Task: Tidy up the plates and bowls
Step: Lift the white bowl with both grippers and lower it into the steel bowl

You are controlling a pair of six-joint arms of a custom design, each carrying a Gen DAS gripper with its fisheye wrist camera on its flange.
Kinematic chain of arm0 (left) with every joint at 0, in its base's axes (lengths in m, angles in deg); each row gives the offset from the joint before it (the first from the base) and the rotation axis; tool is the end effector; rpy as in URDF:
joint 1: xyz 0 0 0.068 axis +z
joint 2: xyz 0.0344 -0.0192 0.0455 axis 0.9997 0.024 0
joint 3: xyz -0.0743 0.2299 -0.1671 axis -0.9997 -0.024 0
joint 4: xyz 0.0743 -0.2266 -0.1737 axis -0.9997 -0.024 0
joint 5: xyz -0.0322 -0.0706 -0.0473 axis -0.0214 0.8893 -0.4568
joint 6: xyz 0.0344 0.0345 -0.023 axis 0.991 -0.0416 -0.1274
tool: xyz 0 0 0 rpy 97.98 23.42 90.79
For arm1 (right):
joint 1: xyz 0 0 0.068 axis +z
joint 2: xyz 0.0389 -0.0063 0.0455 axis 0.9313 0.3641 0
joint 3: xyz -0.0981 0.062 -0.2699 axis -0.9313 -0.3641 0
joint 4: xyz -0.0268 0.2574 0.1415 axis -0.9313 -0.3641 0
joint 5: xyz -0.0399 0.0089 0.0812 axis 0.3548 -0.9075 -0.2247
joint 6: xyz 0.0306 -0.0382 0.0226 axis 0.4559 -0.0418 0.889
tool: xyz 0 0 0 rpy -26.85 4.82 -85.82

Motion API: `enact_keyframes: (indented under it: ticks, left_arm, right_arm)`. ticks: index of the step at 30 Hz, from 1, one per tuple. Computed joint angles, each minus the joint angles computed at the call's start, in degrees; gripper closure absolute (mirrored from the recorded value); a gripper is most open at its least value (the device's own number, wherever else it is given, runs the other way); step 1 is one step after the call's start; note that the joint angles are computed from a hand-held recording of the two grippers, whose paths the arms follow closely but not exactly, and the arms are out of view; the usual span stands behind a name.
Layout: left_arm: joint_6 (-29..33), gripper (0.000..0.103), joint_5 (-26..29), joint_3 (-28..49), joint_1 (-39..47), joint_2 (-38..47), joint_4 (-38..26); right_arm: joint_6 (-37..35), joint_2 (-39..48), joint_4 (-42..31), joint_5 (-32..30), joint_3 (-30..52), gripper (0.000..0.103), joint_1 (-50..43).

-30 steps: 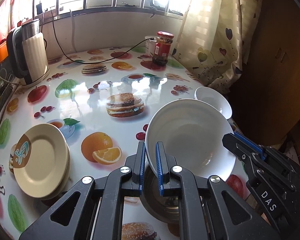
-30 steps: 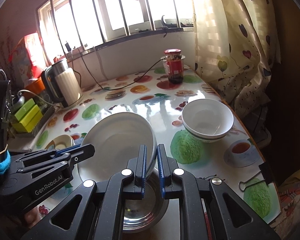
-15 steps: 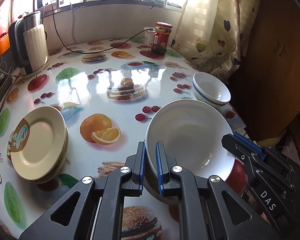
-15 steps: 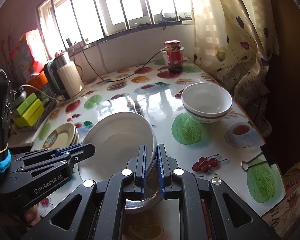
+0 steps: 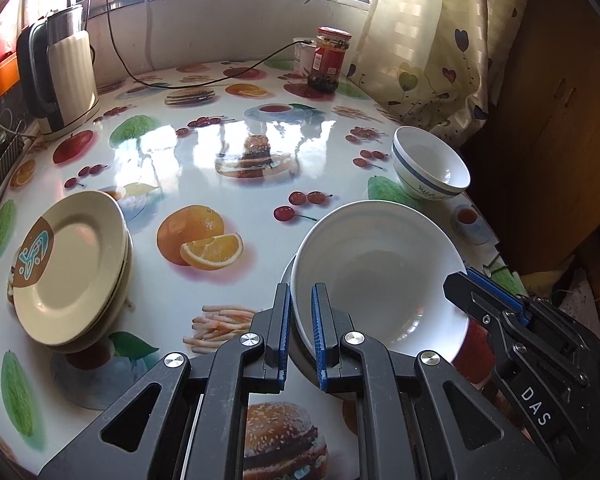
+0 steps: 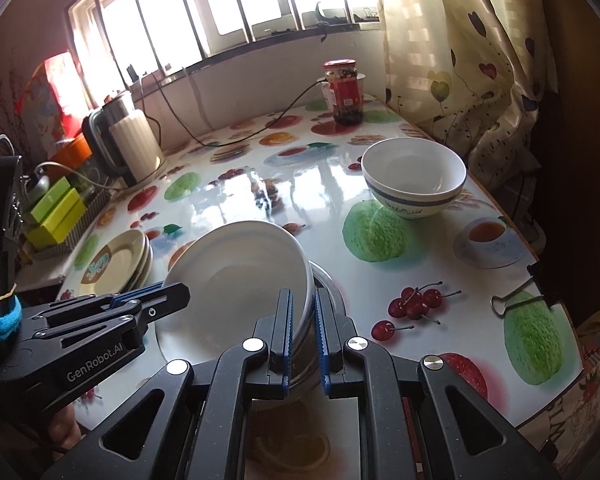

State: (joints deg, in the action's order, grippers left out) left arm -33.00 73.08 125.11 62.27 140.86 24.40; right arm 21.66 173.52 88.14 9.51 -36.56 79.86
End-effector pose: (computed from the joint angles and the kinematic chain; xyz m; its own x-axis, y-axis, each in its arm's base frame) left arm 0.2988 -0.1419 0.0717 -0.8096 -0.1372 -0.5707 -0.0406 0.9831 -0.1787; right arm 0.2967 0.0680 0.0682 -0.7099 -0.0918 -0.6983 -0.3290 0.9198 0.2136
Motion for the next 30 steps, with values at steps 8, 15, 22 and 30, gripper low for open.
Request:
enact_keyframes:
  ticks: [8, 15, 22, 30]
  left_arm:
    - [0.18, 0.092, 0.57, 0.49, 0.51, 1.14, 0.32]
    - [0.14, 0.092, 0.93, 0.49, 0.72, 1.25, 0.71]
    - [-0.04, 0.092, 1.27, 0.51, 0.81, 1.19, 0.78]
    - [-0.33, 0.092, 1.94, -0.4, 1.01, 0.55, 2.51]
  right_arm:
    - [0.27, 1.09, -0.22, 0.3, 0.51, 0.091, 0.38]
    - [0.35, 1.43, -0.15, 0.39, 0.68, 0.091, 0.37]
    - [0.51, 1.35, -0.22, 0.15, 0.74, 0.091, 0.3]
    - [0.44, 2.27, 0.26, -0.42, 1.09, 0.09, -0.84]
